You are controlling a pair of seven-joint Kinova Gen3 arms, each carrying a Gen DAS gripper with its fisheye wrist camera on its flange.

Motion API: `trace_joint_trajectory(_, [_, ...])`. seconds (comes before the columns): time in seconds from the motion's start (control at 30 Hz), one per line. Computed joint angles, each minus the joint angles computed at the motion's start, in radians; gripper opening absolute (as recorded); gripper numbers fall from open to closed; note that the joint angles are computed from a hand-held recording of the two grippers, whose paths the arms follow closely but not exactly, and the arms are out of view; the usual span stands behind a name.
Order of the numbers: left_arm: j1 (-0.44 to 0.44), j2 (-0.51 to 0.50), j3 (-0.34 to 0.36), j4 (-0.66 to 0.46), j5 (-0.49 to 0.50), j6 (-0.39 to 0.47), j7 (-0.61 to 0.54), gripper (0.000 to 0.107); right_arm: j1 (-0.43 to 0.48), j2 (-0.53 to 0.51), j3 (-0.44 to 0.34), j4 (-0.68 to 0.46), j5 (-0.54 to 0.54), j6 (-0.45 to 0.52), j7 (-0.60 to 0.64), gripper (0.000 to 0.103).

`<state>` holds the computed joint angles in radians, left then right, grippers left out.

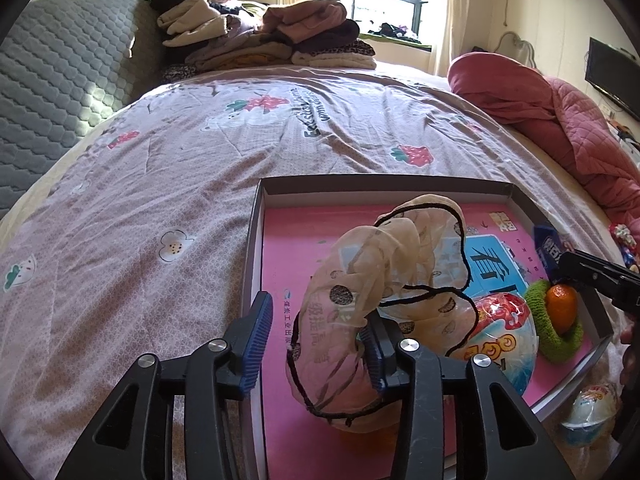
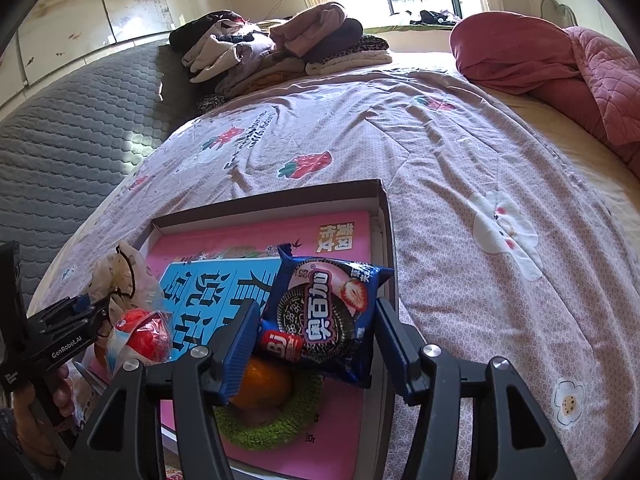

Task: Organize objects
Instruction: 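Open the left gripper to drop the white scrunchie while the right releases the blue snack bag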

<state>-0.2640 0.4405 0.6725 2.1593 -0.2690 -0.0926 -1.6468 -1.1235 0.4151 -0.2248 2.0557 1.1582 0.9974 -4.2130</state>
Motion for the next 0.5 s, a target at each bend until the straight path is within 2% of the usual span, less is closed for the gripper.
trace_joint_trajectory(0.13, [0.008,-0.001,-0.008,-0.003,0.003,0.001,0.004,0.047,-0.010,0.005,-0.002,-0.017,-0.007,0.035,0.028,0.061])
trace_joint_trajectory(0.3, [0.005,-0.002,-0.007,-0.004,0.005,0.002,0.008,0.050,-0.005,0.005,0.000,-0.017,-0.010,0.021,0.041,0.061])
trace_joint_trajectory(0.4, [-0.030,0.003,0.029,-0.003,-0.001,0.003,0.010,0.053,-0.007,0.003,0.002,-0.017,-0.016,0.025,0.036,0.061])
trace_joint_trajectory(0.5, [-0.036,-0.001,0.034,0.001,-0.004,-0.002,0.012,0.055,-0.010,0.002,0.000,-0.022,-0.024,0.039,0.047,0.061])
